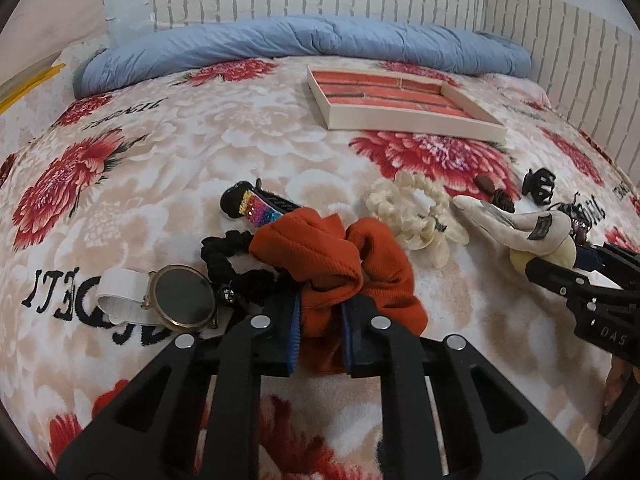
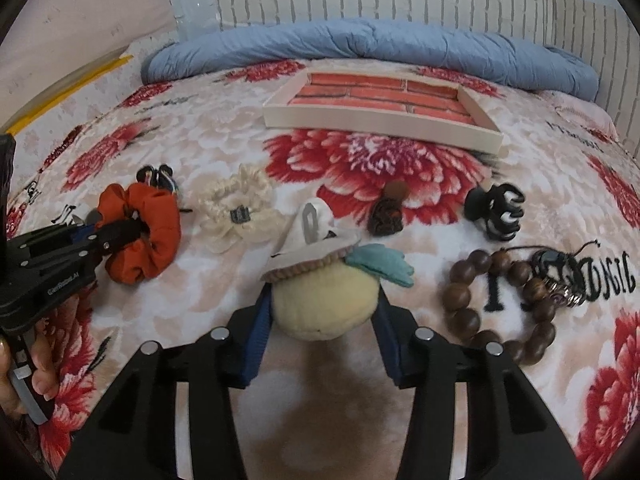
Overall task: Organize jewelry
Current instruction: 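Close left tool on orange scrunchie while right tool closes on felt ornament, then carry scrunchie with left tool into tray while right tool carries ornament there, release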
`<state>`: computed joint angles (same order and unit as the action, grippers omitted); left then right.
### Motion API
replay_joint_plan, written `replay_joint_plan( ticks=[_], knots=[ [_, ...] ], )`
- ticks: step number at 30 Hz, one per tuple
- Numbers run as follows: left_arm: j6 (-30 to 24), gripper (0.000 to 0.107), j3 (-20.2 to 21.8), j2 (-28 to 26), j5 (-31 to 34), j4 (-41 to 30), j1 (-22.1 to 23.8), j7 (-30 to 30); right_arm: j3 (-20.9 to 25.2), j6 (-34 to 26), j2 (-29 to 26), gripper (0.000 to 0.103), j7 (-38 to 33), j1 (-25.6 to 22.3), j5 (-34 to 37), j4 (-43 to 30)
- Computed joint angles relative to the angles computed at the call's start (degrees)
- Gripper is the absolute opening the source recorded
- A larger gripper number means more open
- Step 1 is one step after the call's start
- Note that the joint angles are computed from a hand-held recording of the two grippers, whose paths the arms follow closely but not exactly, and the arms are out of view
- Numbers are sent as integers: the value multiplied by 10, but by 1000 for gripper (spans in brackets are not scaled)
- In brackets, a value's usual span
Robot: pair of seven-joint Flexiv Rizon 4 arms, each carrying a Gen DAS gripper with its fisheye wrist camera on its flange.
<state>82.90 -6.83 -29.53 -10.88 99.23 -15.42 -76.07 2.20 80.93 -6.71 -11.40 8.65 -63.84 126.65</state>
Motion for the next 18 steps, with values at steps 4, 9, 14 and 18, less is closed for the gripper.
replay_joint_plan(
  ticks=[4, 9, 14, 18],
  knots=[
    [19, 14, 0, 5, -1, 7, -2, -8, -19, 38, 5, 47, 55, -22, -77, 2],
    [30, 14, 0, 7, -1, 3, -3, -17, -29, 80, 0, 47, 109, -57, -155, -10],
    [29, 14, 10, -4, 6, -26, -16, -25, -32, 114, -12, 47, 135, -86, -196, -29],
    [24, 14, -12, -13, -6, -51, -7, -20, -34, 144, -25, 47, 182, -115, -255, -51]
  ],
)
